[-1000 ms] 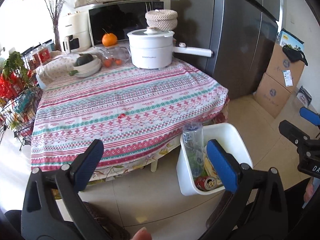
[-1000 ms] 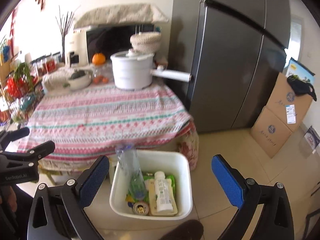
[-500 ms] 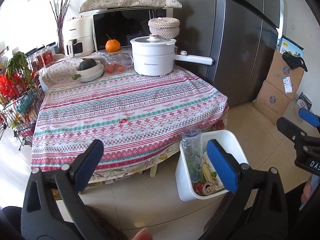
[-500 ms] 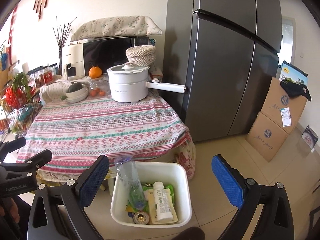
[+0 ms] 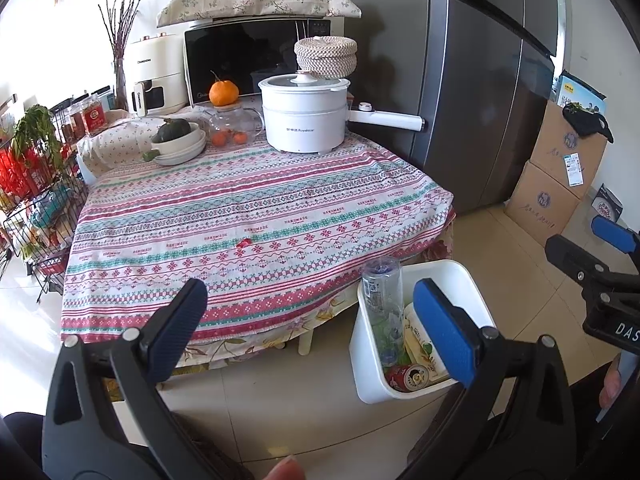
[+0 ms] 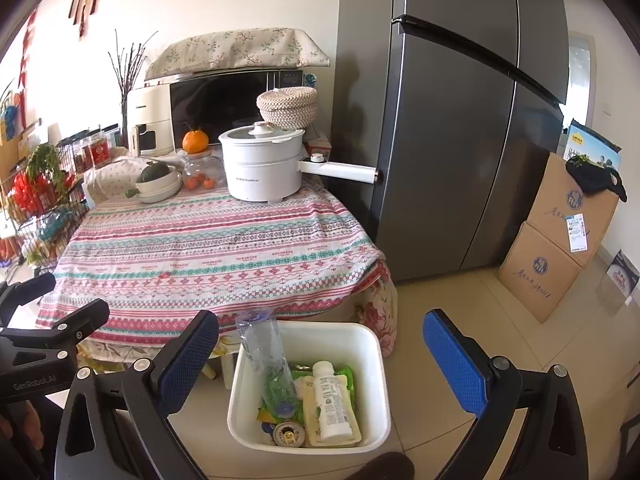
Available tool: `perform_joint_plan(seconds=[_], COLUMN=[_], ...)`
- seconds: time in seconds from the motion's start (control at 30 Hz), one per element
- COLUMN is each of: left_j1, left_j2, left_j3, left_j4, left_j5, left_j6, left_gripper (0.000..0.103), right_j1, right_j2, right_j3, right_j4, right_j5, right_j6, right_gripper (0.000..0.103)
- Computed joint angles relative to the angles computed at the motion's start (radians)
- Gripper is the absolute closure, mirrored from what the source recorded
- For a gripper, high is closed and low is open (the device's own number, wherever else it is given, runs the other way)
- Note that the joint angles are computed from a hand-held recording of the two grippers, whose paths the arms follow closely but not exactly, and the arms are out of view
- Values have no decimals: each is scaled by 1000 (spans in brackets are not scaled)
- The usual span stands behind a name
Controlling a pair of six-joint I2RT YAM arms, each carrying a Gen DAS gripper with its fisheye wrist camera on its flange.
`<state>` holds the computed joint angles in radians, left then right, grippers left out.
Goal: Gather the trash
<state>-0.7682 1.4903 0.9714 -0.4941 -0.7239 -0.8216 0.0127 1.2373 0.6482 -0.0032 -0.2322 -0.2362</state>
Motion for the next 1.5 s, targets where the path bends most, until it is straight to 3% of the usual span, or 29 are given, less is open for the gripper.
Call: perform_joint_plan(seconds=[1.5], left_j1=[-11], left_j2=[14], left_j3=[22], left_j4=[-24], left_j5=[11], left_j6=[-31], left_gripper=[1], right_j1=[-6], right_j2=[8], right_j3=[11], right_j4=[-3], right_j5=[-14], right_j6=[11], right_gripper=[0])
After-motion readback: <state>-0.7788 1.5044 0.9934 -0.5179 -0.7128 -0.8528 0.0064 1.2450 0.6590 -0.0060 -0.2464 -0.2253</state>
